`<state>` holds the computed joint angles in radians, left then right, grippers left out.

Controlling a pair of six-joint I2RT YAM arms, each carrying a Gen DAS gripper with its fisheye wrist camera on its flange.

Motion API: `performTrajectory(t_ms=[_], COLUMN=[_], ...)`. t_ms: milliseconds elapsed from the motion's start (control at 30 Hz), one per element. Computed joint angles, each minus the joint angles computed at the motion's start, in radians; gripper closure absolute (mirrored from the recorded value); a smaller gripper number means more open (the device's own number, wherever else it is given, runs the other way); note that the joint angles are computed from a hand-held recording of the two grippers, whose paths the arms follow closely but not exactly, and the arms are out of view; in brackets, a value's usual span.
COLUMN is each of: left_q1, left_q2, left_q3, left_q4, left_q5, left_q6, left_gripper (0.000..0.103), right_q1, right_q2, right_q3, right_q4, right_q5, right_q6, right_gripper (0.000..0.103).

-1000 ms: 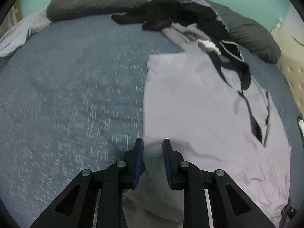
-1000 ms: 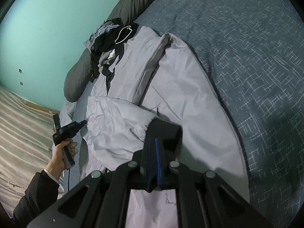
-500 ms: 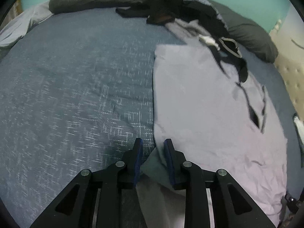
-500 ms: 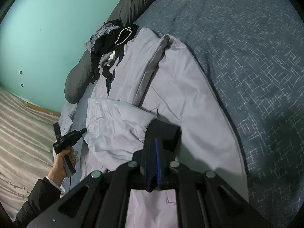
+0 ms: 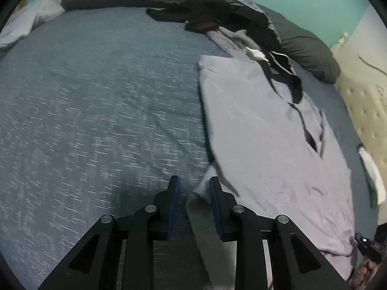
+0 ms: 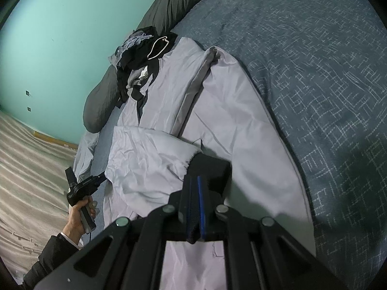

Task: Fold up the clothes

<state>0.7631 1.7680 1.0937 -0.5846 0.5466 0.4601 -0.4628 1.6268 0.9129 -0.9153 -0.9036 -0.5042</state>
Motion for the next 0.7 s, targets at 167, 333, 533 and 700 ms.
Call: performTrajectory(t_ms=[167, 333, 533, 700], left_q1=[-0.022, -0.042, -0.025, 0.033], left_q2=[0.018, 0.025, -0.02, -0.039], left_q3=[0.0, -0.011, -0.052, -0.072], left_q4=[0.014, 0.036, 0.07, 0.065], left_q5=[-0.007, -0.027, -0.015, 0.043], left_q6=[0.0, 0.008, -0.028, -0.11], left_gripper=[0.076, 0.078, 0.09, 0.09], right_q1=[-0.001, -0.003, -0.007, -0.005], right_q2=[0.004, 0.005, 0.011, 0.018], right_q3=[0.0, 0.002, 0.007, 0.013], right_q4=[0.003, -0.001, -0.004, -0.001], right_q5=[0.002, 0.001, -0.002, -0.006], right_q6=[0.003, -0.002, -0.002, 0.002], right_gripper=[0.097, 0.097, 0.097, 0.097])
